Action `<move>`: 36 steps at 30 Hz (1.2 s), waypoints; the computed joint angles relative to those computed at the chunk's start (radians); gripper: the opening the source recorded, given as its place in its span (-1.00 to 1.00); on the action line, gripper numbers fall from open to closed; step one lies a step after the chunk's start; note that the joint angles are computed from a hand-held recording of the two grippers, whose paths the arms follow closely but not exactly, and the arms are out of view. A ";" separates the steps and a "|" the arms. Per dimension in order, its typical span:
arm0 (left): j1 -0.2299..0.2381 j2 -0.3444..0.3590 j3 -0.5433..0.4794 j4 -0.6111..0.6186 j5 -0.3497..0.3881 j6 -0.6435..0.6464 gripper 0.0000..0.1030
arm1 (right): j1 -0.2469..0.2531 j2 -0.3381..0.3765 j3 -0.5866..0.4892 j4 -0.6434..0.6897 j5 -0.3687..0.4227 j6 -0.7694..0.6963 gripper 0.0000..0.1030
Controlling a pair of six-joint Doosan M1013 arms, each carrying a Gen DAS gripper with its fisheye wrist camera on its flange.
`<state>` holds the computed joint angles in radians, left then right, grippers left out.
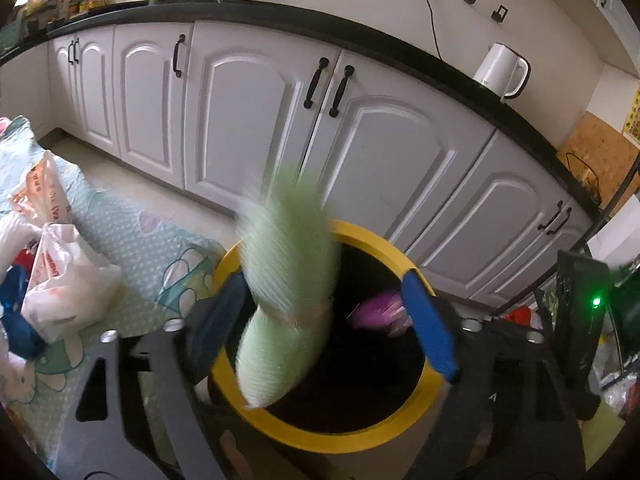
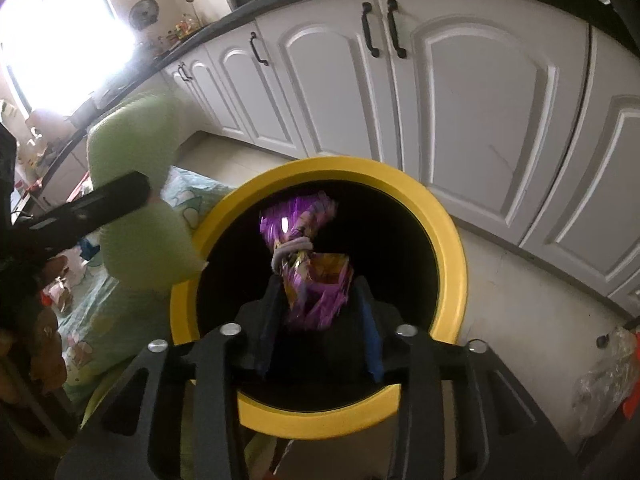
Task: Collect trash
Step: 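Carry both items over the yellow bin and open both tools to drop them, then move both tools back over the table toward the plastic bags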
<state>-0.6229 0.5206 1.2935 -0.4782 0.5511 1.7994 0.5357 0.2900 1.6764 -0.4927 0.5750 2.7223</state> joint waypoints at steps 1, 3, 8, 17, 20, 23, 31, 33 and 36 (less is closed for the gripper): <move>0.000 -0.002 0.003 0.002 -0.007 -0.002 0.46 | 0.000 0.000 0.001 -0.006 0.001 0.009 -0.13; 0.001 -0.004 0.005 0.018 -0.012 -0.023 0.57 | 0.000 -0.004 0.006 -0.023 0.006 0.033 -0.05; 0.007 -0.028 0.034 0.042 -0.048 -0.085 0.78 | 0.002 -0.008 0.009 -0.064 0.014 0.084 0.06; 0.020 -0.102 0.123 0.226 -0.164 -0.287 0.79 | 0.037 -0.010 -0.020 -0.194 0.018 0.138 0.17; 0.025 -0.125 0.155 0.309 -0.202 -0.370 0.79 | 0.054 -0.008 -0.034 -0.242 0.006 0.144 0.18; 0.032 -0.147 0.183 0.401 -0.232 -0.465 0.79 | 0.074 -0.005 -0.052 -0.283 -0.004 0.133 0.21; 0.053 -0.192 0.239 0.586 -0.284 -0.661 0.79 | 0.114 0.013 -0.104 -0.324 -0.006 0.050 0.31; 0.057 -0.201 0.250 0.624 -0.293 -0.702 0.79 | 0.122 0.020 -0.119 -0.317 -0.003 0.018 0.33; 0.062 -0.209 0.261 0.677 -0.300 -0.758 0.79 | 0.131 0.028 -0.136 -0.306 -0.006 -0.022 0.35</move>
